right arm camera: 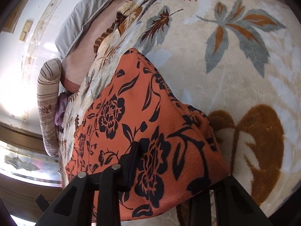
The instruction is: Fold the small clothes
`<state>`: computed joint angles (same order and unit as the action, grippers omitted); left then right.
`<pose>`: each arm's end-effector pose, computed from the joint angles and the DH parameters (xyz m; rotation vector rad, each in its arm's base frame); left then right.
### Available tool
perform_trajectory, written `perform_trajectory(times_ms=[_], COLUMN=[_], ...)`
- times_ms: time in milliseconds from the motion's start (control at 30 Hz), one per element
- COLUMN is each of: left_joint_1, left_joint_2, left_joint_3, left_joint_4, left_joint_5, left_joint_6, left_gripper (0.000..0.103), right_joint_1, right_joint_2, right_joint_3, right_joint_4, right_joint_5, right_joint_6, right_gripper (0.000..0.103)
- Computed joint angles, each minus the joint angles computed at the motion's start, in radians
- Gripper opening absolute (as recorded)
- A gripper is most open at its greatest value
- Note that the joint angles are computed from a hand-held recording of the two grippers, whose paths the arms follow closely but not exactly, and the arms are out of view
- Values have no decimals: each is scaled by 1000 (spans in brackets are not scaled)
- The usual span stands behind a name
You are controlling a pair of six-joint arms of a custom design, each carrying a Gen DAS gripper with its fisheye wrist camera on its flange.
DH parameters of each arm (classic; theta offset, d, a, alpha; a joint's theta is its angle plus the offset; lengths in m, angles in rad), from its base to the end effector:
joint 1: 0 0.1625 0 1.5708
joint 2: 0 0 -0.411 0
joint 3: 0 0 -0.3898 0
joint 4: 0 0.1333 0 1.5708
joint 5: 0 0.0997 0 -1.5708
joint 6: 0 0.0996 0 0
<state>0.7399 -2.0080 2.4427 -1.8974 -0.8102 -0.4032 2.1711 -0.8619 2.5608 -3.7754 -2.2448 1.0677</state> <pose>-0.0639 -0.3318 0.2882 0.5655 2.3572 -0.4536 0.2523 -0.2426 0.0681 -0.8948 -2.6645 1.2124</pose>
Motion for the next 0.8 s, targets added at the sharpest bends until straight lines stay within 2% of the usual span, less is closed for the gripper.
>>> perform_trajectory(times_ms=[67,133,167,267,333,400,467,533,600,633,667,700,733,800], left_joint_1=[17,37,47,74,123,208,313,427,520,562,579,582,571,552], left_joint_2=[-14,-62,-94,-201,-241,-247,-216,-168,-133,-117,-119,-122,-124,-134], left_joint_3=[-19,-51,-63,-121,-165,-200,-218,-221,-247,-275,-278,-272,-265,-247], left_joint_4=[0,-5,-18,-39,-68,-144,-253,-387,-378,-356,-376,-394,-387,-411], left_joint_5=[-39,-74,-70,2,73,148,232,274,238,172,112,93,116,131], left_joint_6=[28,56,75,109,139,201,284,366,332,305,312,335,353,401], left_gripper=[98,98,98,98,98,98,98,98,97,97,97,97,97,97], right_joint_1=[18,64,99,197,254,302,337,348,334,308,286,282,293,301], right_joint_2=[-37,-75,-88,-77,-23,66,178,281,371,406,441,464,465,430], right_joint_3=[-23,-69,-107,-259,-383,-519,-655,-767,-854,-894,-921,-942,-957,-937], right_joint_4=[105,229,291,433,492,523,545,598,694,785,841,854,868,807], right_joint_5=[-26,-90,-131,-230,-271,-285,-260,-199,-124,-64,-25,-27,-47,-23], right_joint_6=[-6,-13,-29,-149,-258,-384,-505,-575,-589,-569,-541,-546,-558,-551], right_gripper=[20,18,18,17,17,16,16,16,16,16,17,16,16,15])
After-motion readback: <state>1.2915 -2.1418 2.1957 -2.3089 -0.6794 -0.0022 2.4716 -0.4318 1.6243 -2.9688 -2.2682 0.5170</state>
